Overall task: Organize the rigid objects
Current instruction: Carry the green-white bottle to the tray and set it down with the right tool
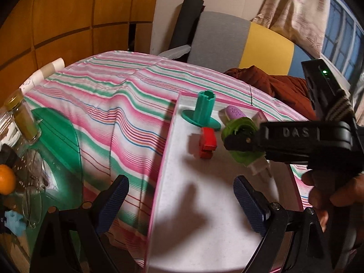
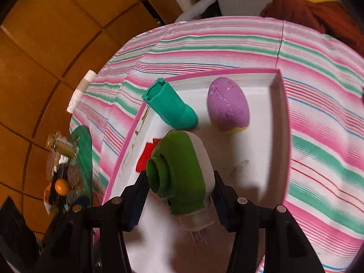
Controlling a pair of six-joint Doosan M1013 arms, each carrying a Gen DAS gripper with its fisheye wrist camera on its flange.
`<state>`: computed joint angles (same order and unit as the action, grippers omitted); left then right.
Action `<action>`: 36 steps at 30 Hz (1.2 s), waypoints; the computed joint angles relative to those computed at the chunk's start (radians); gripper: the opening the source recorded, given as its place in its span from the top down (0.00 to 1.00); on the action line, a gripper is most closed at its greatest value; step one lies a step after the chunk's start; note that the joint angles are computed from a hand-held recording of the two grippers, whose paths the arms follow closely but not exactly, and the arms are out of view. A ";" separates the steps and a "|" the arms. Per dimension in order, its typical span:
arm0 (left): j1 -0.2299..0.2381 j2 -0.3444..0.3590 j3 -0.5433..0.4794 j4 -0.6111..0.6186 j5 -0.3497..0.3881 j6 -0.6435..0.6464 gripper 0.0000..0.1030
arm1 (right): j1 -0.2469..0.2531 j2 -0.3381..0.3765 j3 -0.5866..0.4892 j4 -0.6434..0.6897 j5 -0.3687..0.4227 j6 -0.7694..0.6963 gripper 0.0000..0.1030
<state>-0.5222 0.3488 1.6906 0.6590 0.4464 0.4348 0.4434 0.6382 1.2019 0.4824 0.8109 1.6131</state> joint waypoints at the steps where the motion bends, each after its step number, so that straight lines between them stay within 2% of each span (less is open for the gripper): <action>1: 0.001 0.001 -0.001 -0.006 0.001 0.002 0.09 | 0.000 0.006 -0.007 -0.001 0.001 0.023 0.47; 4: 0.000 0.001 -0.001 -0.016 0.001 0.009 0.09 | -0.004 0.009 -0.010 -0.003 -0.015 0.073 0.46; 8: -0.003 0.002 -0.002 -0.019 -0.003 0.022 0.09 | -0.010 -0.010 0.015 0.031 -0.069 0.069 0.41; 12: -0.003 0.005 -0.003 -0.043 -0.007 0.042 0.09 | 0.005 -0.038 0.035 -0.089 -0.115 0.088 0.40; 18: -0.006 0.005 -0.002 -0.064 -0.008 0.063 0.09 | 0.029 -0.070 0.066 -0.265 -0.142 0.118 0.40; 30: -0.009 0.003 0.000 -0.101 -0.020 0.103 0.08 | 0.034 -0.125 0.144 -0.305 -0.189 0.124 0.40; 36: -0.018 -0.010 0.015 -0.083 -0.074 0.101 0.06 | 0.029 -0.178 0.210 -0.463 -0.241 0.261 0.40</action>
<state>-0.5397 0.3392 1.7058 0.5757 0.3723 0.5357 0.4721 0.4607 1.4114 0.0196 0.5701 1.8744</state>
